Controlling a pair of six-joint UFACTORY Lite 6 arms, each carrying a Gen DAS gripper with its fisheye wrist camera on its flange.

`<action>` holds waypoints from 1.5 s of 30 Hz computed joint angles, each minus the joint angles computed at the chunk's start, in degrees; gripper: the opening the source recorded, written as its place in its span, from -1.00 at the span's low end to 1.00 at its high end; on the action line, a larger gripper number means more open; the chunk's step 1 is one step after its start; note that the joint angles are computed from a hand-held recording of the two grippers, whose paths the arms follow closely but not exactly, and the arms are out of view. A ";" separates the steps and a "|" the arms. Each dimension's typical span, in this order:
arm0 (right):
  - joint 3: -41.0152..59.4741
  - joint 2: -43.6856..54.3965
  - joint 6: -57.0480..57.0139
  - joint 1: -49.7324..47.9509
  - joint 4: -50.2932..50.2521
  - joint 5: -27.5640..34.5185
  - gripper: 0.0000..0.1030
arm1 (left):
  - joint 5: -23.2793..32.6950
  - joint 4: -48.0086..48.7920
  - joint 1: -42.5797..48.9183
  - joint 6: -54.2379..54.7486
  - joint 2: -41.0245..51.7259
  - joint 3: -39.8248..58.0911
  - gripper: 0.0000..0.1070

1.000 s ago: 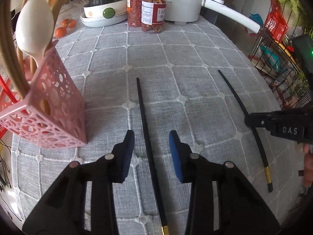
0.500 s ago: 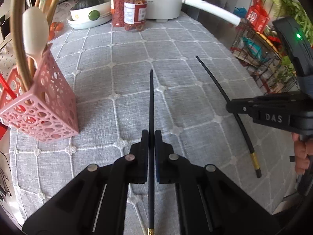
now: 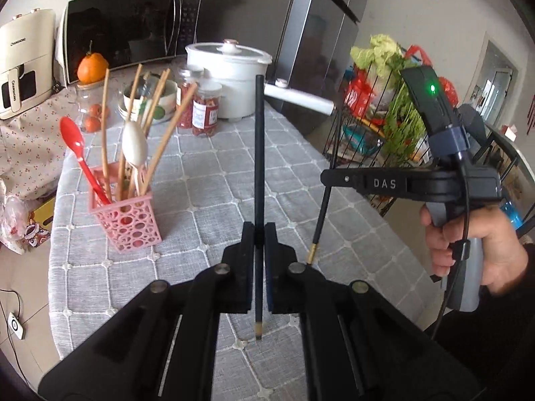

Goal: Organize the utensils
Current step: 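Lower both black chopsticks into the pink holder and open both tools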

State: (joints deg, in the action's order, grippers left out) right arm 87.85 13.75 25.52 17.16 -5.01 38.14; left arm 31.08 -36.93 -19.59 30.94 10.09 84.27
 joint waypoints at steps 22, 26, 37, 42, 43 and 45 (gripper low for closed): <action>12.82 -1.29 7.57 9.80 -5.90 -4.13 -0.88 | -10.34 -12.13 12.78 9.53 2.28 12.49 -0.88; 14.19 0.49 7.27 10.92 -5.47 -3.92 -0.88 | -9.65 -2.54 12.04 1.43 7.34 16.74 -0.88; 14.42 0.60 5.25 12.05 -2.52 -4.59 -0.88 | -6.54 10.00 10.26 -9.18 19.52 26.35 -0.87; 16.28 0.93 5.99 13.26 -2.39 -5.73 -0.88 | -2.80 8.29 12.09 -12.88 21.49 29.15 0.11; 17.01 1.32 6.66 13.59 -3.00 -5.93 -0.88 | -3.01 7.88 12.39 -13.06 20.47 28.15 0.22; 19.05 2.55 8.34 14.37 -4.70 -6.30 -0.88 | -2.34 6.99 13.34 -12.81 18.42 26.45 0.47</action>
State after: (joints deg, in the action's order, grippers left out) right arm 106.90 16.30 33.86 31.53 -9.71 31.84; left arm 28.74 -29.94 -6.25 18.13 28.51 110.72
